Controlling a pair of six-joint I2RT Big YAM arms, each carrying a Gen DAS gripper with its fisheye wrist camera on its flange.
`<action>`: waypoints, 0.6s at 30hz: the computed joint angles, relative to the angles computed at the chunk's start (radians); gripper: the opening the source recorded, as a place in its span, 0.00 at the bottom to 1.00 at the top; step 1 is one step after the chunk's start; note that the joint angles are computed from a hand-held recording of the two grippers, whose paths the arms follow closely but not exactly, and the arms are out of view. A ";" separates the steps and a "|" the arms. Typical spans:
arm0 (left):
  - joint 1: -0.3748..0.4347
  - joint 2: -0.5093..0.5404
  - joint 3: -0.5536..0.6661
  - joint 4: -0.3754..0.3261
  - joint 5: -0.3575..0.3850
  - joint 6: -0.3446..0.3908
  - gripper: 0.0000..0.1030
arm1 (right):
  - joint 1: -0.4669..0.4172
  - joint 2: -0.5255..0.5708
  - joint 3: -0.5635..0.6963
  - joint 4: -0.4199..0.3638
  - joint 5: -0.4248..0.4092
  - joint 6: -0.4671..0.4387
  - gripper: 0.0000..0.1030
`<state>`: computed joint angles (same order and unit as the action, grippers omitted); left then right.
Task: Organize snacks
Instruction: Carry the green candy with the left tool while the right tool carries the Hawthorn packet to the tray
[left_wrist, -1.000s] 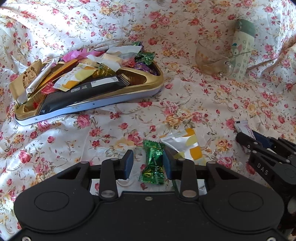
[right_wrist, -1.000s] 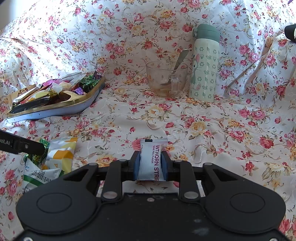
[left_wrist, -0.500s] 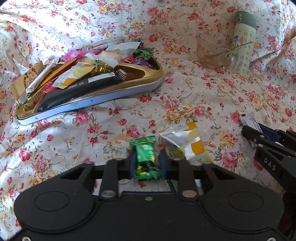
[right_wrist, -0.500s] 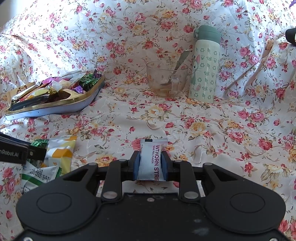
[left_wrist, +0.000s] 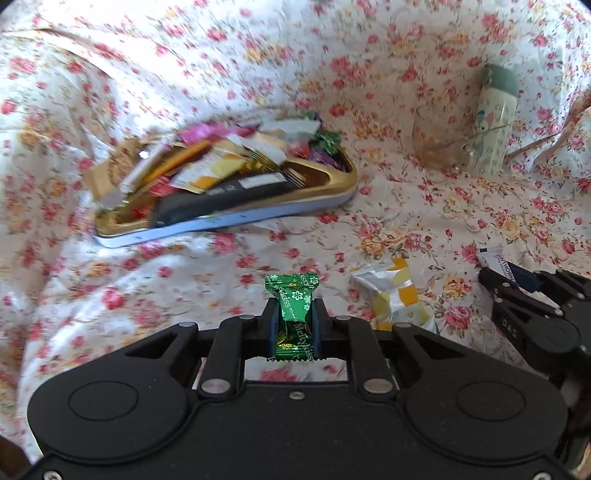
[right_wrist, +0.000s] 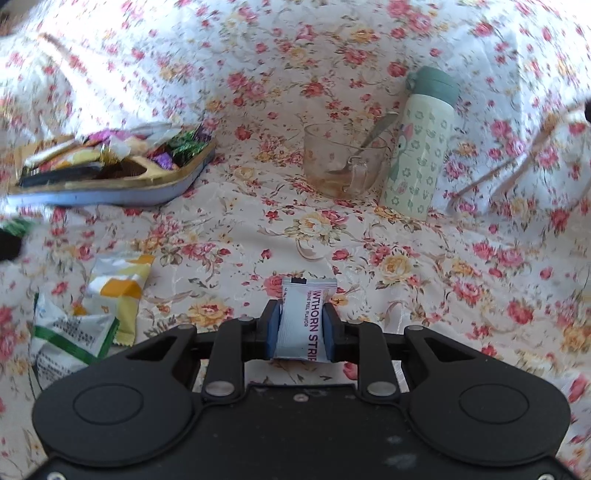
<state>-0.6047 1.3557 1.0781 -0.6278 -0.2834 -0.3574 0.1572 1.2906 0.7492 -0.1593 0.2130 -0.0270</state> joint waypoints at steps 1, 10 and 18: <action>0.001 -0.018 -0.009 -0.005 0.002 -0.003 0.23 | 0.001 0.000 0.013 -0.029 0.004 0.002 0.24; 0.007 -0.149 -0.074 -0.106 0.020 -0.064 0.23 | -0.001 -0.161 0.003 -0.152 -0.023 0.062 0.23; -0.054 -0.279 -0.146 -0.169 -0.033 -0.131 0.23 | 0.081 -0.463 -0.075 -0.269 -0.054 0.118 0.23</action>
<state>-0.6590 1.0770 0.9320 -0.7966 -0.3169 -0.4883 0.2387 0.8273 0.6741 -0.4284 0.1586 0.0910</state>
